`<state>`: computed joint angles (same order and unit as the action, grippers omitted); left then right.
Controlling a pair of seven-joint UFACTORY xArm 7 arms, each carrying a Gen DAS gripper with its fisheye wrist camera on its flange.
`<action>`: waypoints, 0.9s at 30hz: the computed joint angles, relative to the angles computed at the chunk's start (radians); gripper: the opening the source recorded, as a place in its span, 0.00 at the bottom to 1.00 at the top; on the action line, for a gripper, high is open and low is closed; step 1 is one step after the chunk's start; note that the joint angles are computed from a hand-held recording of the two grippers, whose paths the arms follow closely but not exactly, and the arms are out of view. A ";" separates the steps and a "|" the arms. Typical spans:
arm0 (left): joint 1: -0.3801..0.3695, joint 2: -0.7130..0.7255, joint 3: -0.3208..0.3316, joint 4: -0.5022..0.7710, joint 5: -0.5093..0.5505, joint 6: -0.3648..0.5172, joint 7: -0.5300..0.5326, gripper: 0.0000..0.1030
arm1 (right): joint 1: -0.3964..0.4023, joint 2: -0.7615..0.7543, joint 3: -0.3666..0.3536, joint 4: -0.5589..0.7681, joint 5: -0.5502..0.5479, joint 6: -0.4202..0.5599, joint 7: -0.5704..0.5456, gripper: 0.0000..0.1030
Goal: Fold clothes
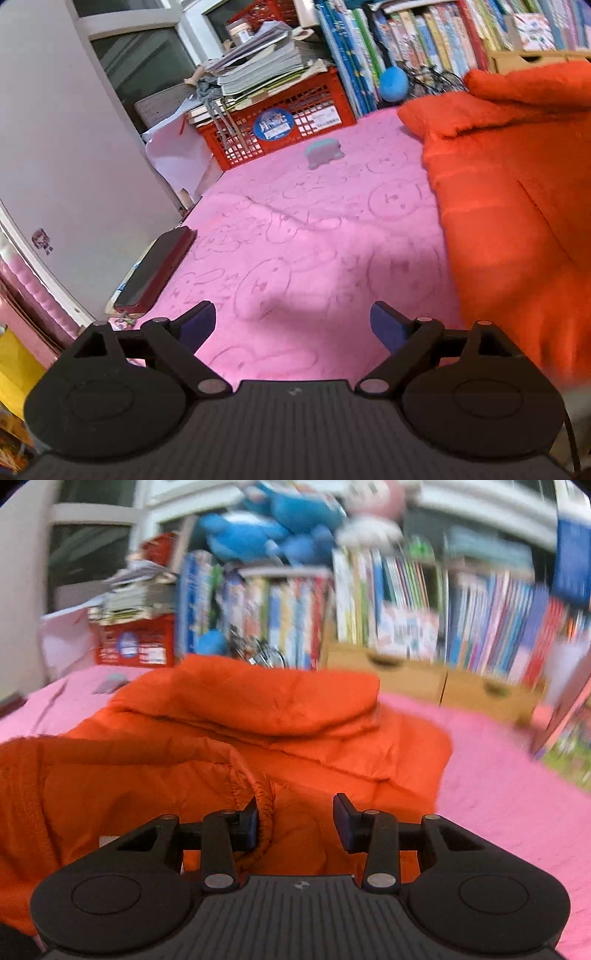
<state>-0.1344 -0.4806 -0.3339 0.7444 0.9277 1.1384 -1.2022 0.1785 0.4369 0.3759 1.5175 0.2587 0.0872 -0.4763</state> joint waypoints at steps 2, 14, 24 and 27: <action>-0.030 -0.042 0.009 -0.027 -0.031 -0.013 0.062 0.89 | 0.042 0.053 -0.050 0.066 -0.001 0.051 0.072 0.39; 0.021 -0.061 -0.007 -0.061 -0.003 -0.535 0.240 0.94 | -0.014 0.096 0.015 0.083 0.022 0.047 0.122 0.45; 0.163 0.192 0.020 0.149 0.230 -0.608 0.031 0.94 | -0.622 0.066 0.624 0.000 0.512 0.111 -0.441 0.92; 0.140 0.241 0.084 0.188 0.174 -0.610 0.020 0.94 | -0.705 -0.012 0.648 -0.050 0.560 0.157 -0.549 0.99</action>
